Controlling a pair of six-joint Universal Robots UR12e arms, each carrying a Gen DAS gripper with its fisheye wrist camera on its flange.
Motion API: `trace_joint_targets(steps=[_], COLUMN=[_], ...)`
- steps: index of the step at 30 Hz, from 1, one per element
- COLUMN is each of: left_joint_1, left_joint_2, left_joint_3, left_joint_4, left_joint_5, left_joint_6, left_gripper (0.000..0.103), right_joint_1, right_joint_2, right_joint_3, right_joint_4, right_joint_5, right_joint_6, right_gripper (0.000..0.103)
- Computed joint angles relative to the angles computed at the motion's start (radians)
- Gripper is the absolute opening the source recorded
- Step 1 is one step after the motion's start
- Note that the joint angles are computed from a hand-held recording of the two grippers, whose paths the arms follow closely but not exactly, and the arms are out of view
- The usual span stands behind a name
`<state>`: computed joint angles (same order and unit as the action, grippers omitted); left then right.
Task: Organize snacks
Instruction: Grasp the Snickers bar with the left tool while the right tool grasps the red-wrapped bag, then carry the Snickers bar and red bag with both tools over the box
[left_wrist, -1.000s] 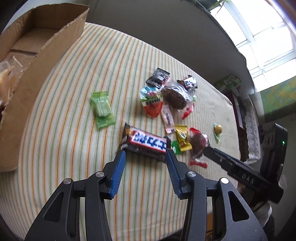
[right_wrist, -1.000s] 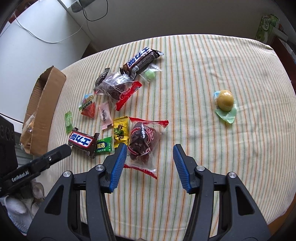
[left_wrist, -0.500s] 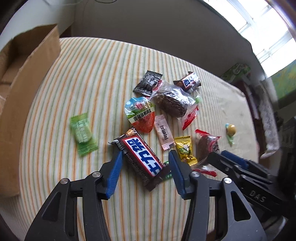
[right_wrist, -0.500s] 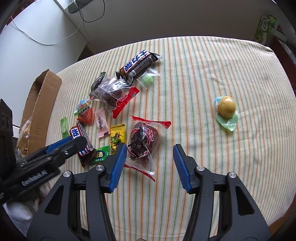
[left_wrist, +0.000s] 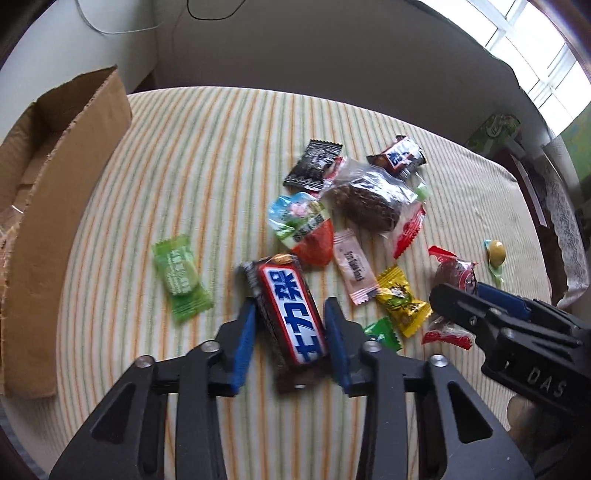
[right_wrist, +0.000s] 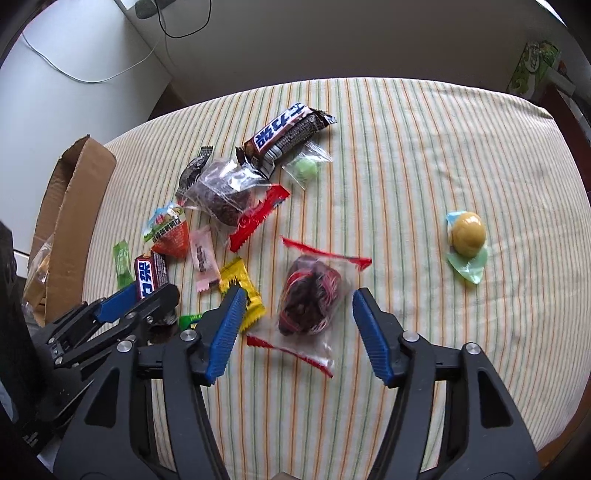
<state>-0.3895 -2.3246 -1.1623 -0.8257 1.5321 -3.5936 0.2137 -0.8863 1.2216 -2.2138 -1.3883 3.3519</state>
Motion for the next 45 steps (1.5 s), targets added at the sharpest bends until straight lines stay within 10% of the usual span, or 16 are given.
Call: trace_joint_targets(steps=[8,15,45], left_joint_1=[0.023,0.025,0.067], left_joint_2=[0.027,0.028,0.148], left_joint_3=[-0.057,-0.057,-0.213], left_joint_4=[0.061,0.061,0.277], left_joint_5=[-0.054,-0.059,-0.037], left_joint_6=[0.014,0.035,-0.028], left_gripper=[0.028,0.028,0.027], right_joint_1=[0.008,-0.004,0.024], right_joint_2=[0.028,0.021,-0.023], right_joint_3=[-0.040,-0.022,-0.031], right_joint_4=[0.037,0.032,-0.085], right_joint_5=[-0.034,-0.028,0.040], right_joint_6=[-0.012,-0.037,-0.070], right_gripper=[0.062,0.036,0.034])
